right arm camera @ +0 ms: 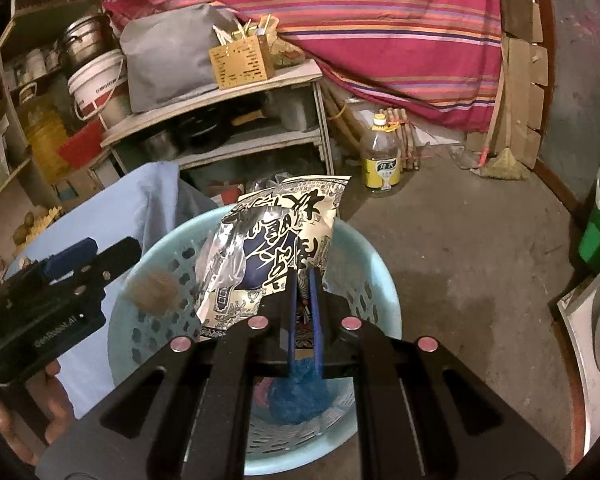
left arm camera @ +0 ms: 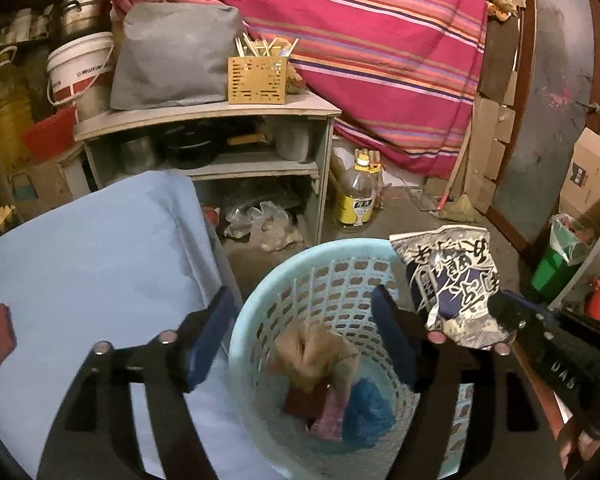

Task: Collect trash
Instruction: 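Carry both items over the basket and open both tools to drop them, then move both tools back over the table toward the cup and sponge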

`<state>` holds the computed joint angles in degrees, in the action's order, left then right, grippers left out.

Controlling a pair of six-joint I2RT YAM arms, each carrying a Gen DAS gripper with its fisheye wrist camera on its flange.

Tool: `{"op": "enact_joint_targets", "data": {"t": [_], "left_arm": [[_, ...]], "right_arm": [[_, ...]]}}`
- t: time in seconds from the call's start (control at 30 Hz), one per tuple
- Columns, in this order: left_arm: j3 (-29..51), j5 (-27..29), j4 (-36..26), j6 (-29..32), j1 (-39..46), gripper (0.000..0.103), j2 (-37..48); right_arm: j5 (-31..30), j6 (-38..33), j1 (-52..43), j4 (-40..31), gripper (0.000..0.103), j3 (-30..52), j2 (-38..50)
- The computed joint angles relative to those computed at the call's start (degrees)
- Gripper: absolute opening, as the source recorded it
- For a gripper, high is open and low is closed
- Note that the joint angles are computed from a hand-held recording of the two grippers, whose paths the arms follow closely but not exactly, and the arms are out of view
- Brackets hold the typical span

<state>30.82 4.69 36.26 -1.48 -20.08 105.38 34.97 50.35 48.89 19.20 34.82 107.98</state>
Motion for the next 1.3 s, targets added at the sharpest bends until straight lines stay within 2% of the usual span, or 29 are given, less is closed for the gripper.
{"op": "enact_joint_targets", "data": {"t": [0.13, 0.23, 0.27, 0.3, 0.33, 0.37, 0.4, 0.47, 0.57, 0.67, 0.97, 1.3], "left_arm": [[-0.9, 0.2, 0.8, -0.1, 0.9, 0.079, -1.0], [-4.3, 1.8, 2.0, 1.5, 4.8, 0.083, -4.7], [-5.1, 2.2, 2.2, 2.0, 5.9, 0.084, -5.6], [-5.7, 3.2, 1.9, 3.0, 7.8, 0.084, -6.8], [-6.7, 4.2, 1.8, 3.8, 10.0, 0.085, -8.0], [-7.3, 5.5, 1.3, 4.6, 12.1, 0.085, -9.3], [-7.9, 6.7, 0.7, 5.3, 14.2, 0.086, -10.3], [-9.3, 9.6, -0.3, 7.2, 19.6, 0.086, -12.6], [-11.0, 13.7, -1.2, 10.7, 28.5, 0.088, -15.1], [-12.2, 16.8, -0.2, 15.0, 37.5, 0.091, -15.8], [-5.2, 26.1, -1.9, 24.6, 62.2, 0.095, -8.1], [3.6, 28.5, -3.2, 29.1, 76.6, 0.097, 2.2]], "right_arm": [[-0.7, -0.3, -0.1, -0.3, 0.008, 1.0, 0.8], [-1.8, -0.9, -0.5, -1.3, 0.015, 2.9, 2.0], [-0.9, -0.3, -0.2, -2.7, 0.029, 4.1, 2.8], [-0.5, 0.2, -0.1, -3.9, 0.038, 5.1, 3.3], [-0.2, 0.7, 0.0, -4.9, 0.055, 6.1, 4.0], [0.0, 1.4, 0.2, -5.5, 0.065, 6.9, 4.6], [0.1, 1.9, 0.3, -5.8, 0.067, 7.4, 4.9], [1.0, 3.0, 1.0, -7.7, 0.08, 9.0, 5.6], [4.4, 4.1, 3.3, -10.7, 0.093, 12.2, 6.3], [6.9, 4.0, 5.8, -13.3, 0.098, 16.3, 7.9], [9.3, 0.0, 11.6, -22.8, 0.098, 37.8, 19.4], [7.8, -6.4, 14.4, -34.2, 0.098, 66.2, 35.4]]}}
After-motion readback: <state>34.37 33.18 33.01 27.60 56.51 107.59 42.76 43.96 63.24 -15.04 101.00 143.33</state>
